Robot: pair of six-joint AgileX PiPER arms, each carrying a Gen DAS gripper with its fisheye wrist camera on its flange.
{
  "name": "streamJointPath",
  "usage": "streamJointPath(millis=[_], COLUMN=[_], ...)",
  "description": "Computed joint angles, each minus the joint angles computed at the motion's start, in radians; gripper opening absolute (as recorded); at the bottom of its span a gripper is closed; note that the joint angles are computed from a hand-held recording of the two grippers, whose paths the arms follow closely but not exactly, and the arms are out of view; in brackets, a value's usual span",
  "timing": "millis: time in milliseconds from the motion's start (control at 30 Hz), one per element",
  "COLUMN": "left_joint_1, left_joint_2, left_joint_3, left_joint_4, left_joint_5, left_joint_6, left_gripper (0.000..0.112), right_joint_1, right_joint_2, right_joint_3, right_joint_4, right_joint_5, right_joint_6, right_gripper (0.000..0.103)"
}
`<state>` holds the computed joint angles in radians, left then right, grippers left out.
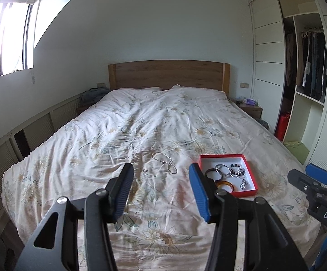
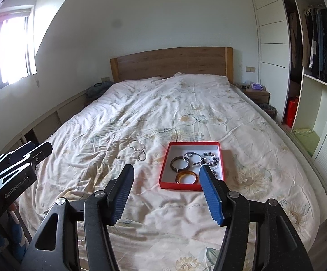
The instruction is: Organize jewelry
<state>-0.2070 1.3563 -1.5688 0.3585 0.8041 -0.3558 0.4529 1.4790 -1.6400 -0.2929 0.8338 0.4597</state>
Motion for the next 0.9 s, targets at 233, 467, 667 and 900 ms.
streamJointPath(millis=[233,467,667,900], left_joint_1=[0.033,0.049,0.064,0.107], left_joint_2=[-0.005,0.004,0.007,0.031], left_joint_3=[-0.01,-0.013,-0.004,0.0], left_joint_4=[-0.014,-0.003,0.01,-0.015], left_joint_5=[-0.006,-0.009,-0.019,-0.027], left_joint_6=[0.006,-0.003,-0.009,0.005], left_gripper=[0.049,0.049,0.049,0.049], right_joint_1=[0.002,0.015,0.027,0.03], right_joint_2=[0.011,0.027,0.043,0.058], right_joint_3=[-0.014,-0.039,-0.053,-0.047], right_joint_4=[0.003,-0.013,-0.025,-0.044], right_joint_5=[0.002,0.017,0.022,0.018], right_joint_6=[-0.002,0.003,0.015,0.027], right_gripper=[0.06,0.072,0.072,0.072])
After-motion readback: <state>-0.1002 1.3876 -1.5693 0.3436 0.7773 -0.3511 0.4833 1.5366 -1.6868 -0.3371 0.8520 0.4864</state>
